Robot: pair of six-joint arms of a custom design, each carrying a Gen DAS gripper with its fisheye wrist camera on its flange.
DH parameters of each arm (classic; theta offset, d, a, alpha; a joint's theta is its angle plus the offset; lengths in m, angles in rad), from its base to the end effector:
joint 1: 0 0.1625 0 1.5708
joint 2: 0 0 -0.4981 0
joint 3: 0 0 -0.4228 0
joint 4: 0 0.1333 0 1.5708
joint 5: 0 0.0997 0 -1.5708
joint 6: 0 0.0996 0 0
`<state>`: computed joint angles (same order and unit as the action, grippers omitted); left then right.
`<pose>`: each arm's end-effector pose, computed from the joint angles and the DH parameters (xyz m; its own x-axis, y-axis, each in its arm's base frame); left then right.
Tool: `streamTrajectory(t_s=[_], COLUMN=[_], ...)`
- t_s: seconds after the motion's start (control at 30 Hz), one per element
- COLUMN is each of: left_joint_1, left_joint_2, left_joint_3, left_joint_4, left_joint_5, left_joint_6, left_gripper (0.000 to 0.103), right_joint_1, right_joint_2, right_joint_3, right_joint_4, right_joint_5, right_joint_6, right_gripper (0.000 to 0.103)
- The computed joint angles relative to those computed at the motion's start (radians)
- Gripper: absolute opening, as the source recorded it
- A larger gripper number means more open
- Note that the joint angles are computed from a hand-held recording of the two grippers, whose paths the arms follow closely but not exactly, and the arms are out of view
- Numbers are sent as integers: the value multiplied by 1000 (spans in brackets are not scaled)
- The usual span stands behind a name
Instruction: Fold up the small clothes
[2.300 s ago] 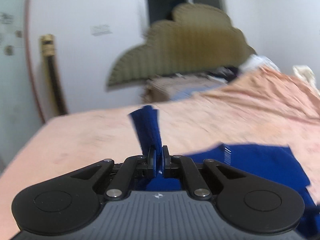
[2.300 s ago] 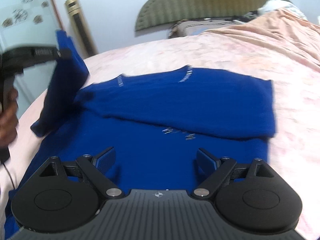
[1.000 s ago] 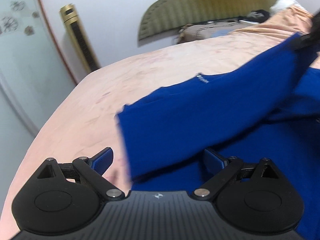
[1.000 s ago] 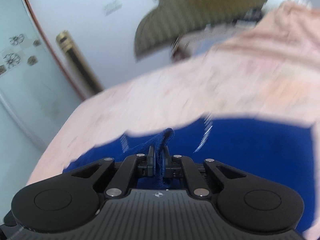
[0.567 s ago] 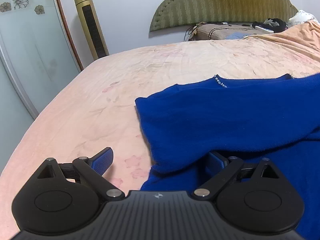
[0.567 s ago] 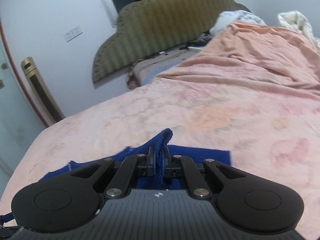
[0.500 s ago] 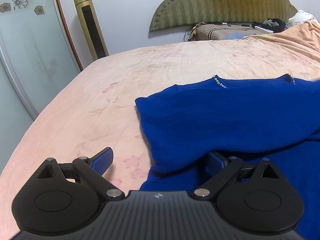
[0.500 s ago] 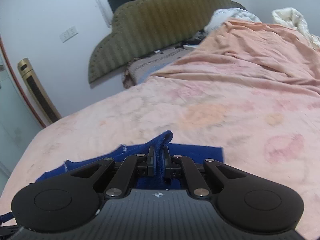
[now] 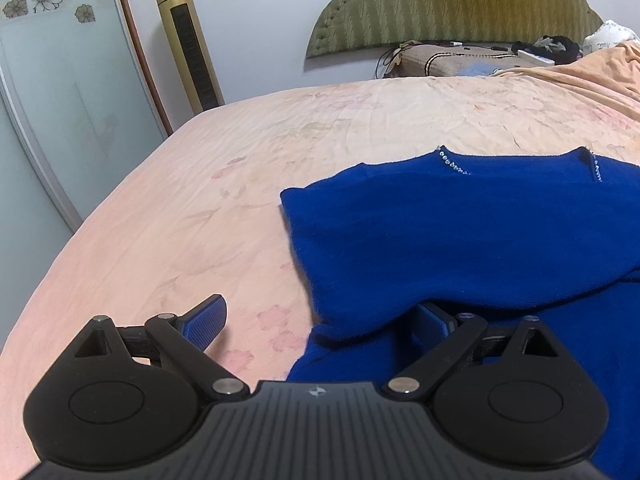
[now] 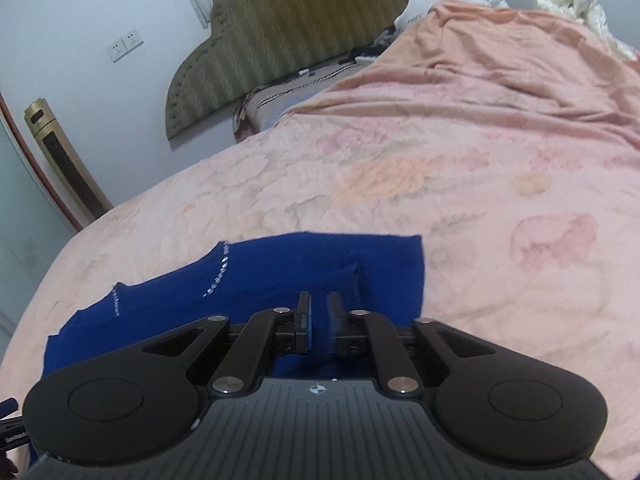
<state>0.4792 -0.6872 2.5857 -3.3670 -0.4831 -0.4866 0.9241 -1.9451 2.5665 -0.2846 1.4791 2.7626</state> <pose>-0.2026 -0.3549 0.0220 -0.5312 0.1867 -0.8264 0.7176 0.6177 -0.3217 -0.0203 -0.2632 0.2531 -0.8604 0.3958 0.3211 -0.1283 0.4415 -0.8880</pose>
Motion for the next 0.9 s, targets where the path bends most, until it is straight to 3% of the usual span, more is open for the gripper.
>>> streamTrajectory(t_s=[0.13,0.2,0.3,0.53,0.7,0.77,0.9], left_joint_1=[1,4,18,50,54,57,67], left_joint_2=[-8,-16,-41,-102,-118,-119,-117], left_joint_3=[5,6,8,16,21,22,24], left_joint_4=[32,64,125,198,231,232,217], left_joint_5=[7,20,32,32,39,43,50], left_joint_6=[-25,-51,-105,-188,-237,-247,-283], left_gripper=[97,97,97,97,99,99,99], right_joint_1=[22,60,135,103,111,113,164], right_joint_2=[27,67,134,116,119,83,60], right_joint_3=[-11,-27,-39,-31,-30,-9,22], right_joint_4=[5,-2,-64,-50,-68,-76,-123], right_joint_5=[25,98,277,206,223,213,273], right_joint_6=[5,-10,-47,-62,-57,-81,-166], right_gripper=[32,46,47,50,18,16,14])
